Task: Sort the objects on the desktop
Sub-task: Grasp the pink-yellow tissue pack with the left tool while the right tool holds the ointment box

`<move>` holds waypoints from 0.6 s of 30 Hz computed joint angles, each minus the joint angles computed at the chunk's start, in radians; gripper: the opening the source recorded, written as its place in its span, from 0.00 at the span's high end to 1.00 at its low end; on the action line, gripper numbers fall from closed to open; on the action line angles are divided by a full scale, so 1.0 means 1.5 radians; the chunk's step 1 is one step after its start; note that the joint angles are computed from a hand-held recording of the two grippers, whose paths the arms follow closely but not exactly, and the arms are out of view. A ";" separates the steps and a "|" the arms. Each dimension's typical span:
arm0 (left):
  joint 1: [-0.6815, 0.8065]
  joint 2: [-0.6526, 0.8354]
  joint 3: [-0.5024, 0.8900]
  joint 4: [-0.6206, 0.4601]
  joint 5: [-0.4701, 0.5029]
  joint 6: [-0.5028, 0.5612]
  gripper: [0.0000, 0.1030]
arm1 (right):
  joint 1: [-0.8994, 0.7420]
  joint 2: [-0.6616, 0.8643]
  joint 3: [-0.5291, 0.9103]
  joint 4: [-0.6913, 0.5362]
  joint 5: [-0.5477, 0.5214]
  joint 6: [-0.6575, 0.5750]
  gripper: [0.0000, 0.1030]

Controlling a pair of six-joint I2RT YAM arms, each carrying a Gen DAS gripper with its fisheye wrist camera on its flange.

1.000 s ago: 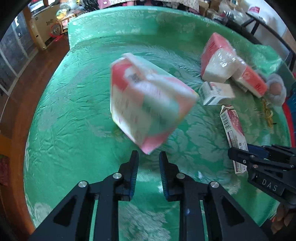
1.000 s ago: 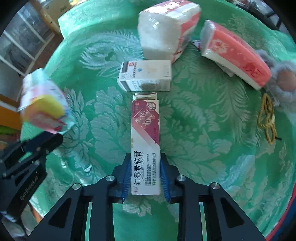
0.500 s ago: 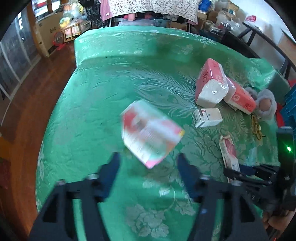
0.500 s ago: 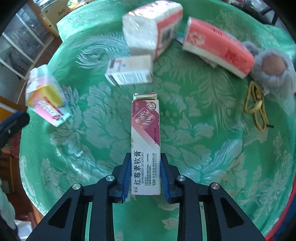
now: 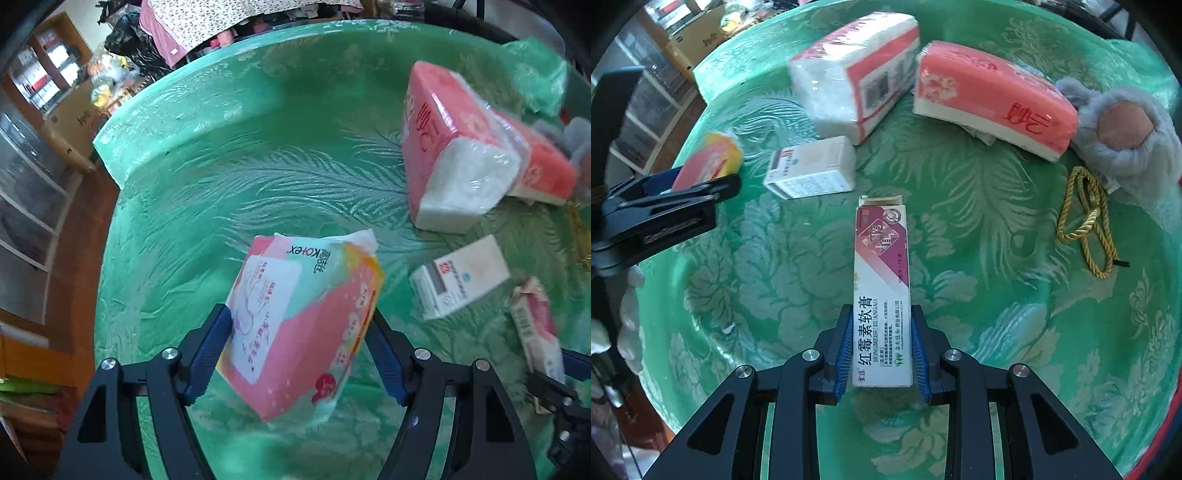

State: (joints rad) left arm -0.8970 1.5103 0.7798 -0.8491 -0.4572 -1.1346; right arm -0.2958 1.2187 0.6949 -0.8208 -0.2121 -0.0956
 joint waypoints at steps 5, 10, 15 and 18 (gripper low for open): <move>-0.071 -0.005 0.030 -0.088 -0.036 -0.085 0.46 | -0.065 -0.037 -0.027 -0.013 -0.043 -0.050 0.73; -0.211 -0.085 0.072 -0.178 -0.047 -0.276 0.56 | -0.131 -0.092 -0.001 -0.076 -0.093 -0.096 0.73; -0.288 -0.123 0.062 -0.195 -0.035 -0.394 0.56 | -0.127 -0.148 0.045 -0.155 -0.095 -0.098 0.73; -0.333 -0.150 0.049 -0.194 -0.013 -0.448 0.56 | -0.131 -0.155 0.064 -0.182 -0.095 -0.113 0.73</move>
